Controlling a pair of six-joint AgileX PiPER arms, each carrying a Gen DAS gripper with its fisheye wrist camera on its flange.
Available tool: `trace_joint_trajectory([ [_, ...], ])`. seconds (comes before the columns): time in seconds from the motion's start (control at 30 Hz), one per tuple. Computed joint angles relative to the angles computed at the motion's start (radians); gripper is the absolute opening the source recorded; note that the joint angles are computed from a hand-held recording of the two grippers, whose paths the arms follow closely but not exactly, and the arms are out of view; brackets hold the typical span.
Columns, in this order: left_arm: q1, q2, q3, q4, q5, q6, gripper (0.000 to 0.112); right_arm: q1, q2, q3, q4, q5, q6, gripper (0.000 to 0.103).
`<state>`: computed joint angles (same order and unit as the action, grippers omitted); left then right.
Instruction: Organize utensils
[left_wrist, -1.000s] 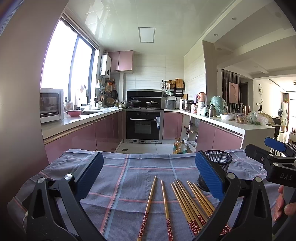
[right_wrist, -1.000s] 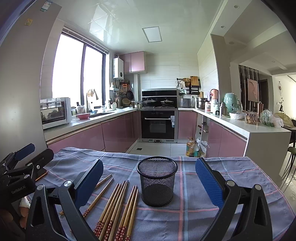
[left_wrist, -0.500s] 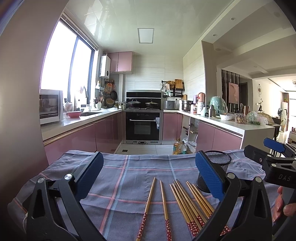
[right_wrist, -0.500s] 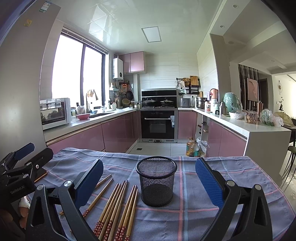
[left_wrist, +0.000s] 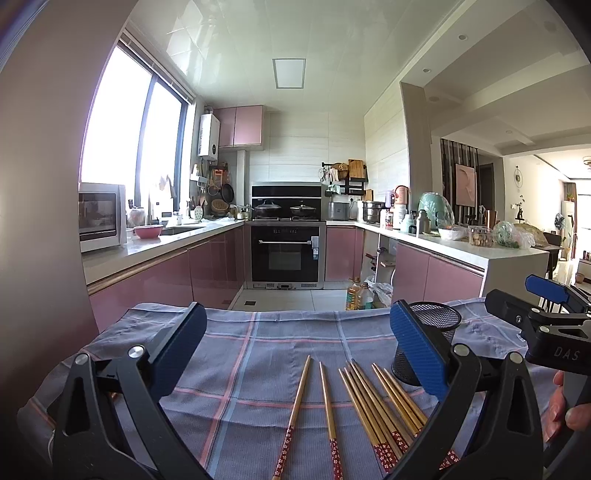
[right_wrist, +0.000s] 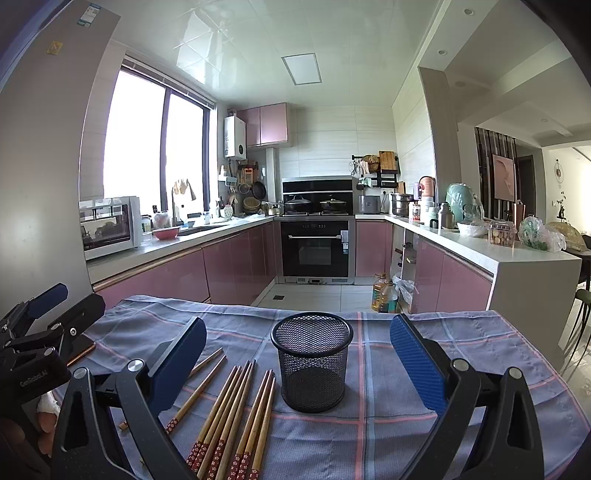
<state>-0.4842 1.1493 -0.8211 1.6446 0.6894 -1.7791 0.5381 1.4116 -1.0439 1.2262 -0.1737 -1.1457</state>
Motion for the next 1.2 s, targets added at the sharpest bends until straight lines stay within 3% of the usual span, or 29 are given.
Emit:
trace_joint_trajectory([
  [1.2,-0.006,0.010,-0.003,0.006,0.007,-0.006,0.098,-0.009,-0.001,0.008,-0.059,0.007,0.069,0.096],
])
